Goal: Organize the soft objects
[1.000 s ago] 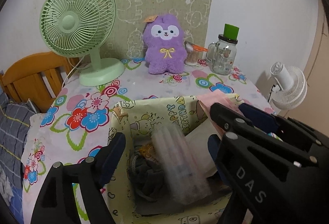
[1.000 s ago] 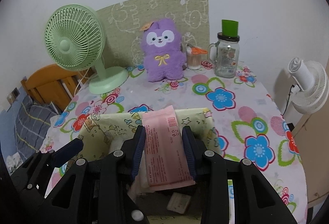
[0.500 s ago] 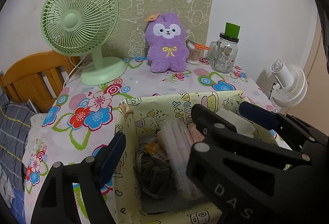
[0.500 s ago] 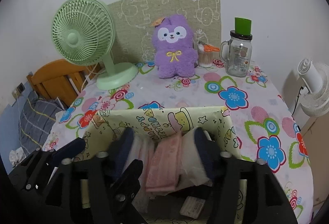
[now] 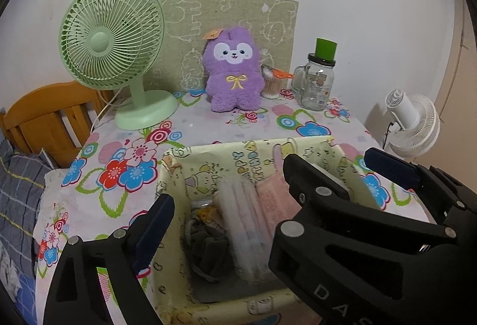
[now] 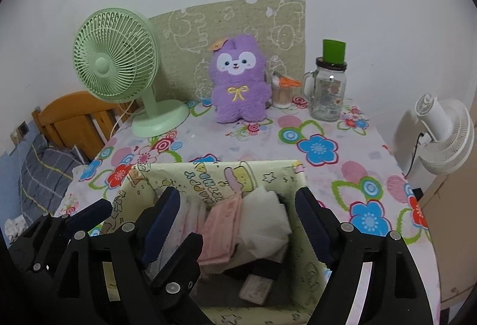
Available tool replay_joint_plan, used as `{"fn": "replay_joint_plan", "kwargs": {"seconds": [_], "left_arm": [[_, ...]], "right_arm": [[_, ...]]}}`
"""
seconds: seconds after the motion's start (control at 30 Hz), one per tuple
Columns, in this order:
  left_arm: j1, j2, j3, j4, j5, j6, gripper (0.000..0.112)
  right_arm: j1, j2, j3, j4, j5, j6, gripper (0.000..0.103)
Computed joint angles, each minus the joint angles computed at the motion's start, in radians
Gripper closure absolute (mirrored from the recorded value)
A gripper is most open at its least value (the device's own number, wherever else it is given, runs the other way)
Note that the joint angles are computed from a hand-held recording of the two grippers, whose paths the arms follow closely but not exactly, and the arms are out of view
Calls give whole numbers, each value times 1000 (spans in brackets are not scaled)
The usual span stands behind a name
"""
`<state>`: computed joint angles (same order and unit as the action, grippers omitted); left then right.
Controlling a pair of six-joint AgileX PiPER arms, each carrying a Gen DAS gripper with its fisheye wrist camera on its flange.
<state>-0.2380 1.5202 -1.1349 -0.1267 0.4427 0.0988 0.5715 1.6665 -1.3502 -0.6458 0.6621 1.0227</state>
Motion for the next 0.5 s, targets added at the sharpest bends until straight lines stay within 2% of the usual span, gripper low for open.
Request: {"fn": "replay_joint_plan", "kwargs": {"seconds": [0.17, 0.3, 0.5], "left_arm": [[-36, -47, 21, 84, 5, -93, 16], [-52, -92, 44, 103, 11, -117, 14], [-80, -176, 87, 157, 24, -177, 11]], "right_arm": [[13, -46, 26, -24, 31, 25, 20], [33, -97, 61, -56, 55, 63, 16], [73, -182, 114, -91, 107, 119, 16]]}}
